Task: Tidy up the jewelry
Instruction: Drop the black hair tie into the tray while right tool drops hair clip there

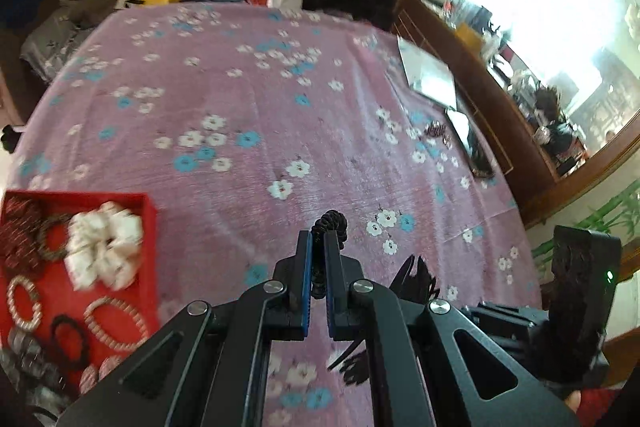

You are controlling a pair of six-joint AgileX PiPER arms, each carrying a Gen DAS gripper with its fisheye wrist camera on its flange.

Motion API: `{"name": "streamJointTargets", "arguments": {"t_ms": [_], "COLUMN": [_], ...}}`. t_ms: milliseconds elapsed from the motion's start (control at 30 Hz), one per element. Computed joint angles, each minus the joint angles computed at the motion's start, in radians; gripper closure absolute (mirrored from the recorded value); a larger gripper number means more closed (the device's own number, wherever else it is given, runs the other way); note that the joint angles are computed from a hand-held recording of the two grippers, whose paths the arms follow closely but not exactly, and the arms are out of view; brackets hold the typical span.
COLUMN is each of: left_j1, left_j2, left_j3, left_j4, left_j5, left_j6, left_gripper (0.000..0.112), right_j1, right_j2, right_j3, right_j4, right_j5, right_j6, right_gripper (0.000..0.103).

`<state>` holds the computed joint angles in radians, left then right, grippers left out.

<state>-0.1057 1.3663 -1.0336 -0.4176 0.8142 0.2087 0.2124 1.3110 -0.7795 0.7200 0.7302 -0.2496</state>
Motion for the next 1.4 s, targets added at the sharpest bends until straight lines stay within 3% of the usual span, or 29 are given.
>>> {"name": "streamJointTargets", "arguments": {"t_ms": [267, 367, 567, 700, 933, 1167, 1400], "left_j1": [0.267, 0.427, 0.685, 0.776, 0.827, 0.856, 0.859], "left_j2": [-0.180, -0.191, -0.164, -0.093, 0.040, 0.224, 0.321], "left_j3": [-0.009, -0.049, -0.075, -0.053, -0.019, -0.049, -0.092], "left_j4": [0.046, 0.038, -0.074, -0.099, -0.147, -0.156, -0.117], "left_j5": [0.191, 0.269, 0.335, 0.322, 0.242, 0.179, 0.129], "left_j6": [0.093, 0.191, 0.413, 0.490, 0.577, 0.593, 0.570], "left_gripper": [0.107, 0.107, 0.107, 0.107, 0.107, 0.107, 0.107], "right_j1": [0.136, 0.226, 0.395, 0.464, 0.561, 0.611, 0.647], "right_j2": [-0.032, 0.014, 0.076, 0.132, 0.281, 0.466, 0.637], "right_j3": [-0.095, -0.167, -0.295, -0.353, -0.490, -0.678, -0.876], "right_j4": [-0.038, -0.077, -0.226, -0.288, -0.391, -0.443, -0.526], "right_j5": [0.008, -0.017, -0.044, -0.049, -0.031, 0.042, 0.139], "right_j6": [0.080, 0.134, 0.304, 0.393, 0.520, 0.572, 0.615], "right_gripper": [0.088, 0.088, 0.088, 0.088, 0.088, 0.088, 0.088]}}
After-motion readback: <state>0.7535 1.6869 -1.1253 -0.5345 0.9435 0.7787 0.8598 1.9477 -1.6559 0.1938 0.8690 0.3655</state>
